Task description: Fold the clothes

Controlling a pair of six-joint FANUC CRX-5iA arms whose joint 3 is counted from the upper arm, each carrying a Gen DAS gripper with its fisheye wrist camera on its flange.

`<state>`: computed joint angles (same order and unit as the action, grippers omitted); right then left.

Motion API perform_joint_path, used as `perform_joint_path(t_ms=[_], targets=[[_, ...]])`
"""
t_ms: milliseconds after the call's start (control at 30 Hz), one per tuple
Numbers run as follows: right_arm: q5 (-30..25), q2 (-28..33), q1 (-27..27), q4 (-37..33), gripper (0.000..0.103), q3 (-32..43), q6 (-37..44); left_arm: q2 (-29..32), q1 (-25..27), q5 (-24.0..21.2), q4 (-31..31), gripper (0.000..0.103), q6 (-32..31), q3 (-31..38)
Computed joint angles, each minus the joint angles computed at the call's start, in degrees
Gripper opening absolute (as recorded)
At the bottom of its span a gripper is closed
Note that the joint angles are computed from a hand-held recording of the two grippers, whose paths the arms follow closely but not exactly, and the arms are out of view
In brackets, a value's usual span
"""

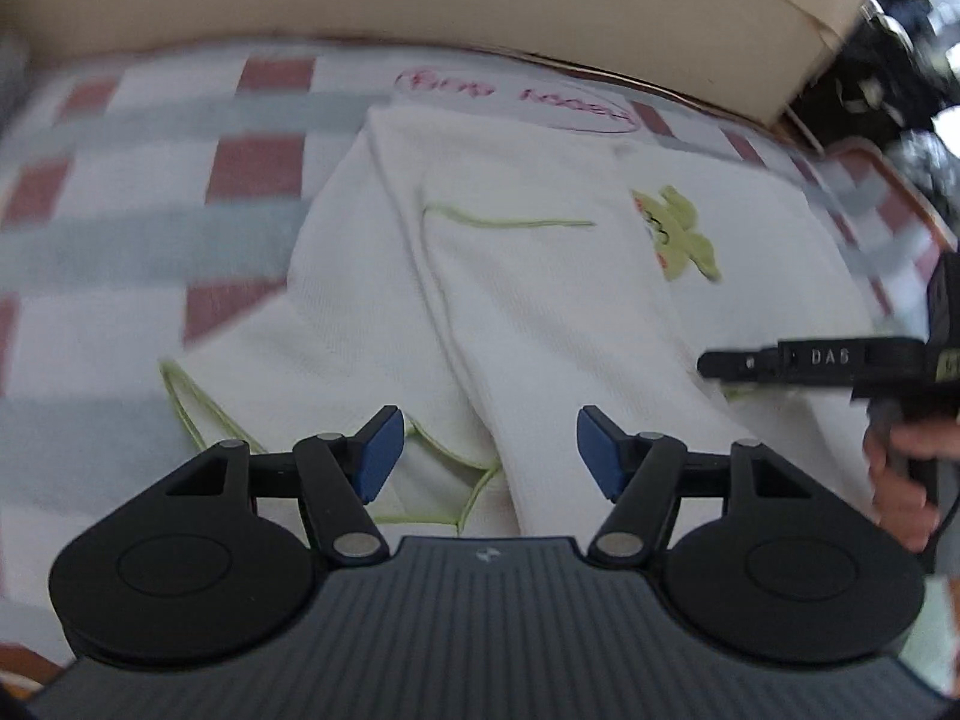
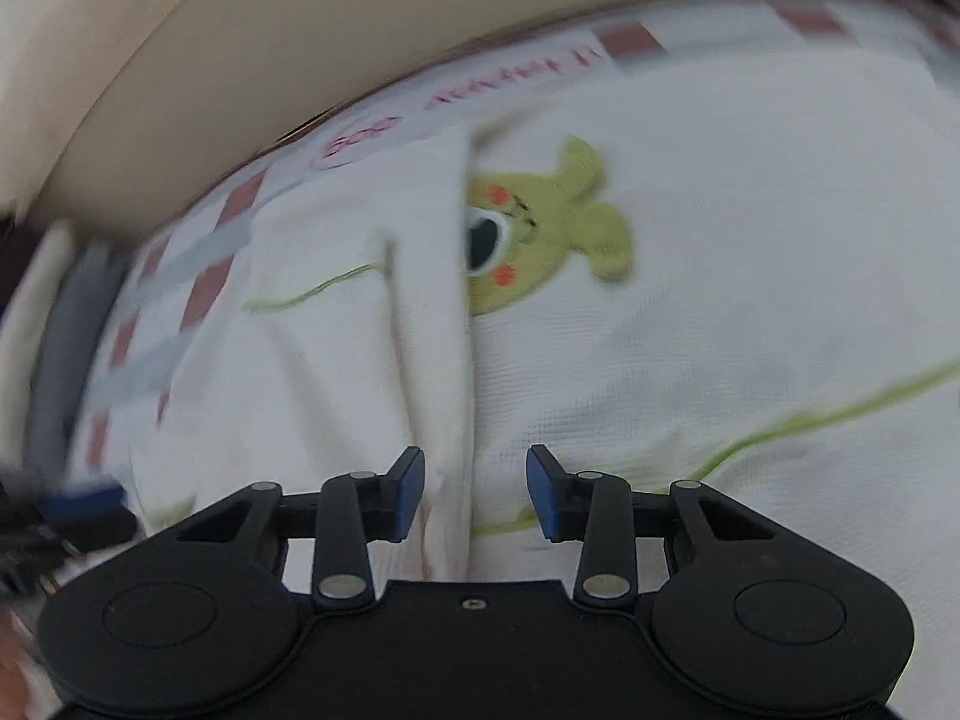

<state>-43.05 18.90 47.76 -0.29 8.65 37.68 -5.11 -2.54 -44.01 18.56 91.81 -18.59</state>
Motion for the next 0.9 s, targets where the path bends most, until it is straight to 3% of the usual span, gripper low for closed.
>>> perform_joint_path(t_ms=[33, 100, 267, 367, 500, 600, 767, 900], targets=[[0.6, 0.0, -0.4, -1.9, 0.004, -0.2, -0.1, -0.3, 0.6, 0.0, 0.4, 0.063, 0.6, -1.1], [4.2, -1.2, 0.1, -0.1, 0.004, -3.2, -3.4, -0.8, 1.9, -0.3, 1.0, 0.063, 1.9, -3.1], [10.6, -4.5, 1.3, 5.2, 0.004, -9.0, -8.3, -1.4, 3.6, -2.5, -8.3, 0.063, 8.8, -0.1], [9.6, -4.4, 1.4, 6.4, 0.005, -9.2, -10.5, -0.3, 4.9, -4.7, -11.6, 0.063, 12.6, 2.0], [4.5, -4.1, 3.1, 18.6, 0.004, -11.0, -19.4, 0.2, 7.1, -8.6, -14.7, 0.063, 16.3, 3.4], [5.4, -6.9, 3.9, 21.7, 0.004, -13.7, -21.0, -1.3, 10.3, -8.6, -11.7, 0.063, 15.4, 1.4], [5.6, -10.2, 7.6, 31.3, 0.004, -16.8, -22.7, -1.3, 14.3, -8.0, 0.4, 0.063, 7.2, -3.3], [4.7, -10.5, 9.8, 29.1, 0.008, -15.5, -15.8, -0.5, 12.9, -7.4, 1.6, 0.068, 5.0, -3.4]])
